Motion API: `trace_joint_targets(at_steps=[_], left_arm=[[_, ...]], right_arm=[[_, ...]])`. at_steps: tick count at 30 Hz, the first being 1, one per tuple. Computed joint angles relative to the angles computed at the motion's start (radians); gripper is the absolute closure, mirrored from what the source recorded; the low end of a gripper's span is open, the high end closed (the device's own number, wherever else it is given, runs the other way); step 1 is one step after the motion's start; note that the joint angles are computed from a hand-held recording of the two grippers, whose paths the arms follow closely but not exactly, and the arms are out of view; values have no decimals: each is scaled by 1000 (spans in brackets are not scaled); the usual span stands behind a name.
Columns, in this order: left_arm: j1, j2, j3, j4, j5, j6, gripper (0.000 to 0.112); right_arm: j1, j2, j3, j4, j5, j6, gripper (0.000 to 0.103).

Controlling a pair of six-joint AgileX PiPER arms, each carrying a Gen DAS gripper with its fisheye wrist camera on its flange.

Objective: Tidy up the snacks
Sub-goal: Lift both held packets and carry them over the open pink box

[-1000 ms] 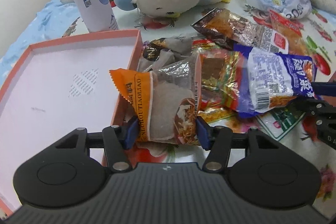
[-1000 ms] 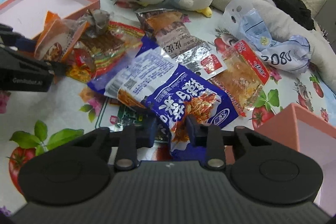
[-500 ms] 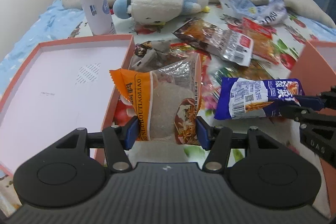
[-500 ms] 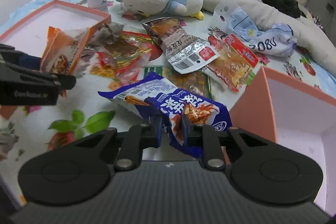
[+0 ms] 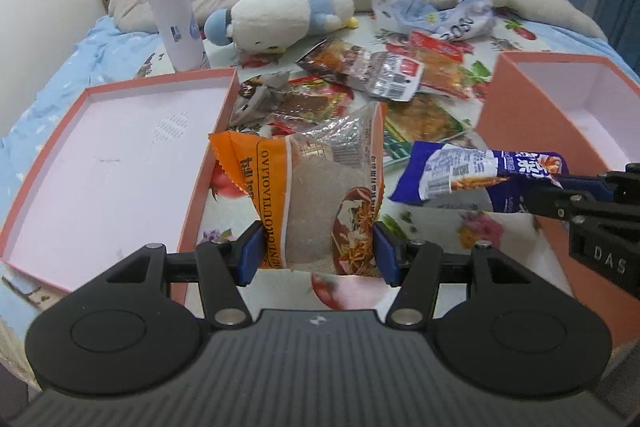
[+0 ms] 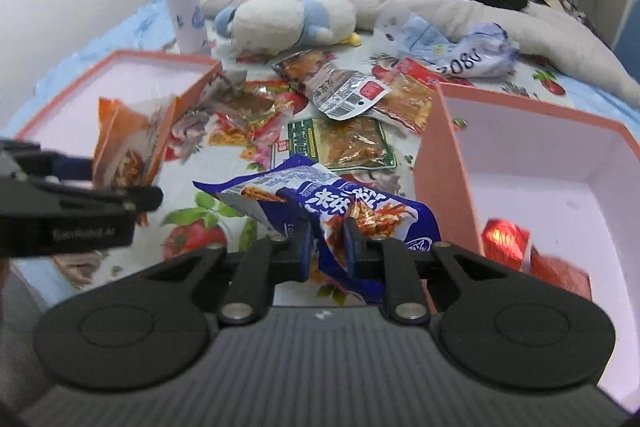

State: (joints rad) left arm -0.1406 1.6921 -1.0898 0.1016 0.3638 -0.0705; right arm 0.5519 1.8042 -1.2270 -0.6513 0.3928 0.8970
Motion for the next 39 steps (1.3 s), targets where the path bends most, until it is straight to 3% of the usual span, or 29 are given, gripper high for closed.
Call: trace_joint_targets(at_steps=[9,13,24,31,39], left_arm=[[-26,-197,102,-33,52,-48,50],[-41,-236,87,-53,129,-84,50],[-121,-379,116,-69,196,-145,50],[-181,-421,134,-76,218,-192,50],[-269,-440,86,-55,237,-247,50]], right_arm=[[46,-188,154,-155,-5,231,84],[62,-258,187,-192,18,282,84],[96,-444,287,-200,111,336,84],[131,-556,371,-217,203,373,84],[115,-669,431,-204,247,353,84]])
